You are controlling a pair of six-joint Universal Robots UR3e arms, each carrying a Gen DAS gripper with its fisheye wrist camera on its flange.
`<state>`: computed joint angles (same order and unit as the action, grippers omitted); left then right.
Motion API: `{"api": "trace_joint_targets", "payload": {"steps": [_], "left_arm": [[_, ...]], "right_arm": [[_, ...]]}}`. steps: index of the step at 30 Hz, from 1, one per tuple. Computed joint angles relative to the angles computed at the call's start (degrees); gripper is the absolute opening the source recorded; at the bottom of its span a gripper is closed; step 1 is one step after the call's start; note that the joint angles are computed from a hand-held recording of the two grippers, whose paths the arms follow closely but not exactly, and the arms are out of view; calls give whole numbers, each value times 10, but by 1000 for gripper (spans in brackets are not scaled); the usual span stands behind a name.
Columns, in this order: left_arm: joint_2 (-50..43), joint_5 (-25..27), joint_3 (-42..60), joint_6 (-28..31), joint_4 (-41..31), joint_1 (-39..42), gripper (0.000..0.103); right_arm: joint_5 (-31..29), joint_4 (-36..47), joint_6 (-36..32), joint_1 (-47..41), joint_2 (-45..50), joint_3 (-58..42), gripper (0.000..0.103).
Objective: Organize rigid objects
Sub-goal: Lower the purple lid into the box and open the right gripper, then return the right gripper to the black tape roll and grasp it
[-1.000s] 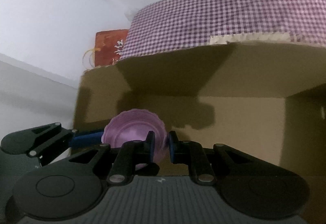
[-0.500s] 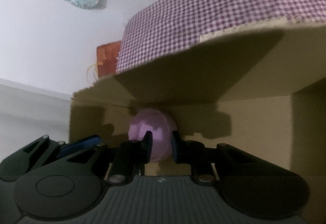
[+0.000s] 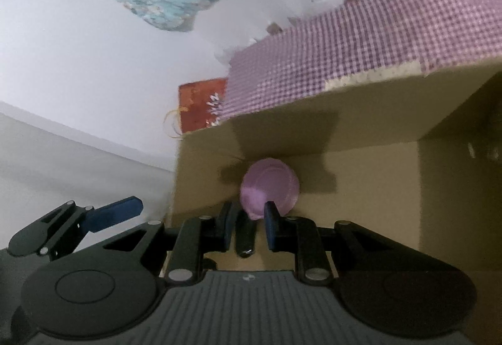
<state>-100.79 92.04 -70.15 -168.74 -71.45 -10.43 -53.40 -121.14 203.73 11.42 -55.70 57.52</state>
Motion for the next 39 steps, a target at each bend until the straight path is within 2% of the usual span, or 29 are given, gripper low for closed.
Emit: {"api": "trace_joint_targets", "payload": {"steps": [6, 14, 15, 18, 22, 25, 28, 32, 39], "left_arm": [[103, -10, -47, -12, -3, 5, 98], [244, -33, -123, -35, -4, 3, 102], [265, -31, -140, -42, 0, -2, 102], [312, -20, -193, -59, 19, -20, 102], [368, 6, -272, -91, 41, -54, 102], [404, 15, -329, -128, 50, -69, 102], [430, 4, -383, -159, 53, -66, 102], [437, 27, -443, -201, 77, -93, 102], [443, 26, -531, -241, 116, -118, 102]], "right_arm": [[9, -53, -9, -9, -132, 127, 22], [-12, -86, -9, 7, -294, 238, 23], [-14, -93, -10, 10, -320, 258, 27], [-27, -113, -5, 23, -384, 316, 47], [-76, -134, -2, 59, -463, 396, 48], [-138, -155, 15, 103, -512, 460, 48], [-182, -177, 40, 139, -538, 520, 48], [-221, -197, 64, 172, -551, 582, 48], [-212, -217, 88, 171, -541, 642, 48]]}}
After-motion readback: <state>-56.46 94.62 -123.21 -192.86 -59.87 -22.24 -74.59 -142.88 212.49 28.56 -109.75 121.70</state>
